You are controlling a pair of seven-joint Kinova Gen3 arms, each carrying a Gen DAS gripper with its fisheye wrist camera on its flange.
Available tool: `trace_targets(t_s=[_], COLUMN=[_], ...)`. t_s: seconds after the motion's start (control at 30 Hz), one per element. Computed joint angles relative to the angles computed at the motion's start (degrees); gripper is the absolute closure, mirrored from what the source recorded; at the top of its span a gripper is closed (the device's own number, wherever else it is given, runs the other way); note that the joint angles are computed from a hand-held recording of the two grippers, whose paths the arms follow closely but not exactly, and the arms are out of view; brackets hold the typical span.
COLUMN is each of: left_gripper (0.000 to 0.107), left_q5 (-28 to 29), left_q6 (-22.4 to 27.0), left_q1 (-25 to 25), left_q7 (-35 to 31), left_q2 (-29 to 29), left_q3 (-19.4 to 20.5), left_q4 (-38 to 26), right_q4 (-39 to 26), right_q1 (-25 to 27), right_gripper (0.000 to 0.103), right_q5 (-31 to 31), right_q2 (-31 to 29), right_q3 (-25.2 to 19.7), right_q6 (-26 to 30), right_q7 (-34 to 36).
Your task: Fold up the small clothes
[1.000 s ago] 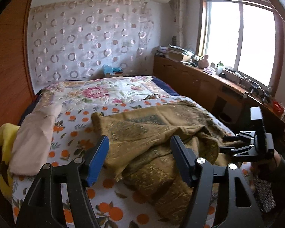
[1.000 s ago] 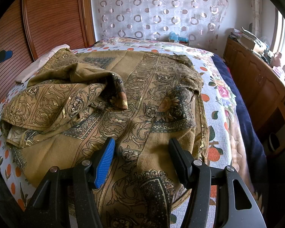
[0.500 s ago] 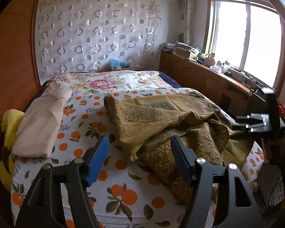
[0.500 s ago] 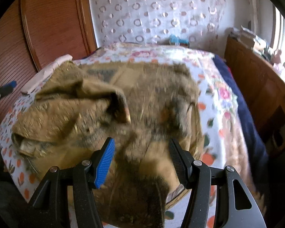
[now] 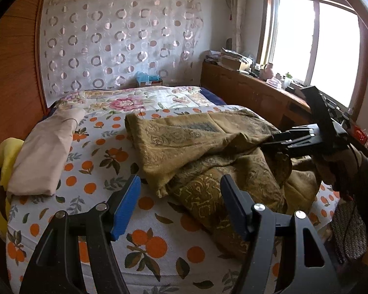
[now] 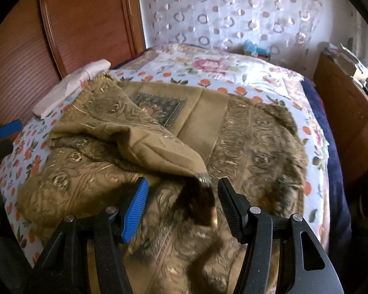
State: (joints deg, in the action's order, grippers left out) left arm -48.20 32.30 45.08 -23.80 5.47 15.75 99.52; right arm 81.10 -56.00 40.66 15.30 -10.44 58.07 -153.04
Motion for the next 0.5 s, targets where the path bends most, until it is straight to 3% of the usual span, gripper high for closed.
trace_targets(t_s=[0.07,0.2,0.27,0.3,0.33,0.5], left_gripper=[0.039,0.039,0.039,0.039,0.039,0.039], left_q5=[1.07,1.19,0.88,0.7,0.7,-1.94], left_q6=[-0.48,0.08,0.07,0.37,-0.09,-0.11], left_q1=[-0.18,0.48,0.75,0.98,0.71,0.71], left_q7=[-0.76,-0.84,-0.25,0.23,0.24,3.91], left_q2=[0.11,0.51,0.57,0.56,0.44,-0.28], left_q3=[0.13,0.05,-0.12,-0.17,-0.42,-0.54], left_q4=[-0.11,-0.51,-0.4,-0.53,-0.18,0.5], right_q4=[-0.74,-4.47,-3.98,-3.63,-3.42,0.33], right_q1=[2.13,3.98,3.65,3.6,2.5,-1.52], right_gripper=[0.042,0.042,0.056,0.078,0.092,0.099], right_q5=[-3.2,-7.66,-7.87,-7.87,-6.93,-0.19], right_q2=[0.51,2.93,2.79,2.56,2.35,-1.93], right_q3=[-0.2,0.53,1.05,0.69,1.19,0.75], right_q6=[-1.67,0.04,-1.08,-2.18,-2.35,-5.17], right_q7=[2.32,7.65,8.3,8.65,8.67,4.05])
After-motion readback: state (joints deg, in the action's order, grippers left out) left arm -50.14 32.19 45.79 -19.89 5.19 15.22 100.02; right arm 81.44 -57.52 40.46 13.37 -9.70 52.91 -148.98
